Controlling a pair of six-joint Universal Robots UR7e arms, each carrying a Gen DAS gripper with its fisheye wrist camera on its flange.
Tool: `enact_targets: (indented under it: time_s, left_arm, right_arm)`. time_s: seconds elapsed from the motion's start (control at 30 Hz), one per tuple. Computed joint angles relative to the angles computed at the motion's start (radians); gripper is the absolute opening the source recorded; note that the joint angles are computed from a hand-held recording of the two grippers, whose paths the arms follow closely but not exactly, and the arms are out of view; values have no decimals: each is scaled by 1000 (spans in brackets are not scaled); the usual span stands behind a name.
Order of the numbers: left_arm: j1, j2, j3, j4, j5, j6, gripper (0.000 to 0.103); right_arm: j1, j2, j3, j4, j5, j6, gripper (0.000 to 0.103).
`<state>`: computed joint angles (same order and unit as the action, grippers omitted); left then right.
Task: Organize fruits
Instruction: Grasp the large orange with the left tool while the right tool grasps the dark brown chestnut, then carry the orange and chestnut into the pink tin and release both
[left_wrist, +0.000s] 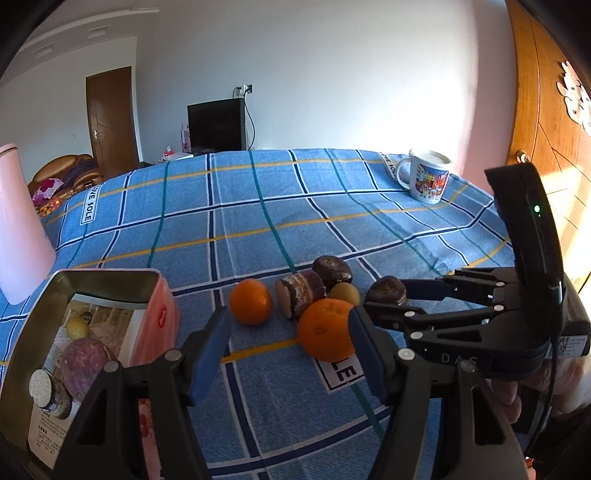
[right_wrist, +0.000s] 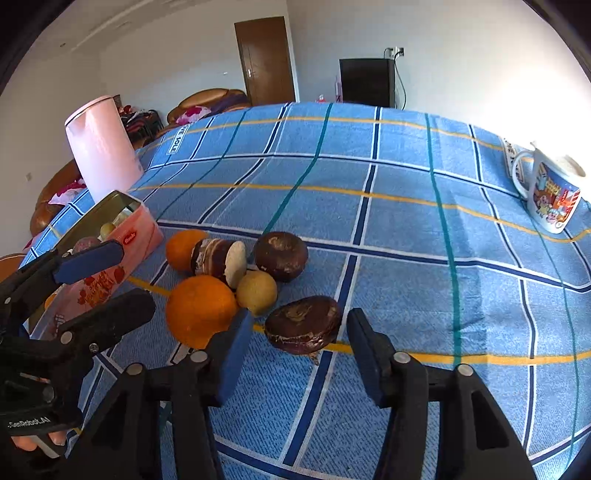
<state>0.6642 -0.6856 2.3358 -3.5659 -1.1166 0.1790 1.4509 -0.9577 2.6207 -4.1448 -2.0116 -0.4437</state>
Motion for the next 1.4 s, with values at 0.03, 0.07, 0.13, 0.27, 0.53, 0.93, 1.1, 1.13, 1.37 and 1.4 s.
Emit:
enact_targets:
  time_s: [0.03,0.07,0.13,0.27,0.53,0.93,1.1,1.13,1.37,1.4]
  left_arm:
    - [1,2,-2,4,0,-1,68]
    - [1,4,-5,10,-2,-2,68]
    - [-1,10,-15,26,-7,-8,68]
    - [-11,18,-20,37,-13,-4,68]
    - [-17,33,-64,167,-40,-6,66]
    - [22,13,-85,245,-101,-52,49]
    - [8,12,-55,148,-82,-37,49]
    - [6,11,-50,129,-79,-31,49]
    - [-8,18,-14,-13,-51,-10,49]
    - [-11,20,-10,-33,-48,-5,49]
  right_arm:
    - [-11,-14,2,29,15,10,43]
    - [-19,-20,5,36,29,14,43]
    - [-25,-20,13,18,47,11,43]
    - [-16,1,17,-48,25,15,43]
    - [-25,36,39,-223,17,36,43]
    - [-40,27,48,-223,52,33,43]
    - [-44,44,60,-276,84,12,43]
    - [-45,49,64,-292,95,5,43]
    - [-49,86,84,-395,153,-29,43]
    - [-49,91,85,-407,158,-32,43]
